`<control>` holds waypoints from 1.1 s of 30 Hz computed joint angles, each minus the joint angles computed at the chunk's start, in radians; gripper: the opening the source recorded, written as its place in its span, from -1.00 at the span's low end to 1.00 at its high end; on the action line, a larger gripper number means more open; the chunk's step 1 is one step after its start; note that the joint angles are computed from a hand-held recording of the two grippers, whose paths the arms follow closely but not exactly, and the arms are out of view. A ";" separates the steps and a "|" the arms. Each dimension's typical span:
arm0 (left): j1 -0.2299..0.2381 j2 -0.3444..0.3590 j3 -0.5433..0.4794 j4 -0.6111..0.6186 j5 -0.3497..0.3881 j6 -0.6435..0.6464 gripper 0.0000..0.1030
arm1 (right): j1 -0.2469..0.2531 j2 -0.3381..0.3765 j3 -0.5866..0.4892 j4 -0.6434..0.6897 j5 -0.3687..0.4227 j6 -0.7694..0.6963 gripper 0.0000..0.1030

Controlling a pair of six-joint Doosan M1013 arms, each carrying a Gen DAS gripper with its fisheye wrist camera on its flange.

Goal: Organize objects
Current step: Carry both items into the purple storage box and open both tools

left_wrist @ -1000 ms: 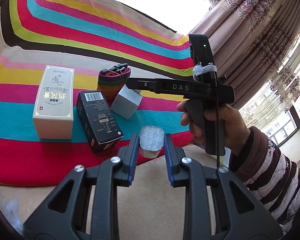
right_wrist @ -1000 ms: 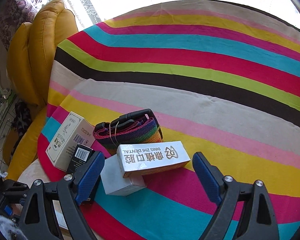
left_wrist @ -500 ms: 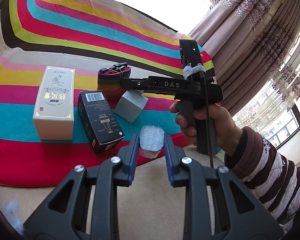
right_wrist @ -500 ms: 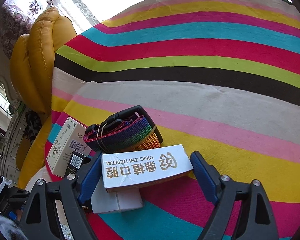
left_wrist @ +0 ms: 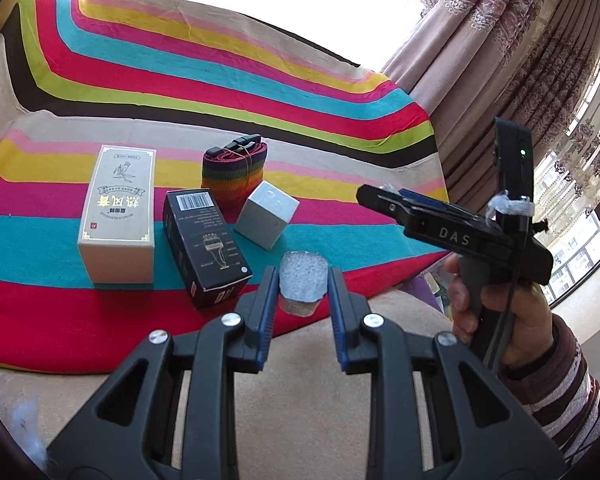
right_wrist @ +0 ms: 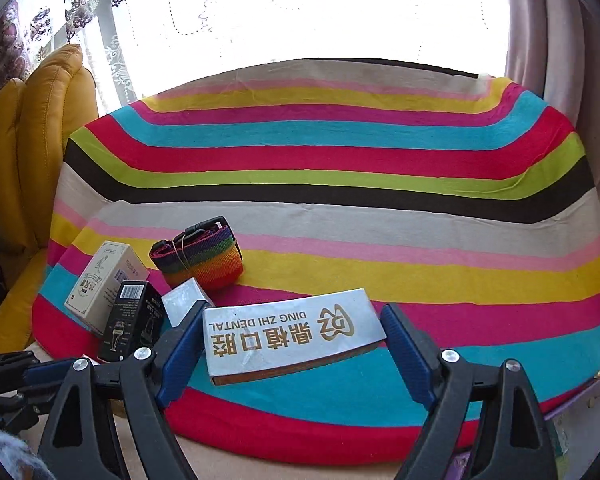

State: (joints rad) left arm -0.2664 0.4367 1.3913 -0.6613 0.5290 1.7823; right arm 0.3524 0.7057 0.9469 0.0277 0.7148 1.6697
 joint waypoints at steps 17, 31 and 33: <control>-0.093 0.022 -0.071 -0.117 0.085 0.104 -0.44 | 0.007 -0.280 0.419 -0.589 0.002 0.613 0.66; -0.188 0.125 -0.244 -0.173 0.261 0.190 -0.08 | -0.036 -0.366 0.524 -0.861 0.111 0.906 0.71; -0.193 0.123 -0.242 -0.154 0.249 0.171 0.24 | -0.037 -0.365 0.525 -0.872 0.118 0.917 0.74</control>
State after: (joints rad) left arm -0.4593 0.5599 1.1495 -0.8152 0.7776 1.9529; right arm 0.3154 0.3406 1.4717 -0.8446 0.8328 2.5868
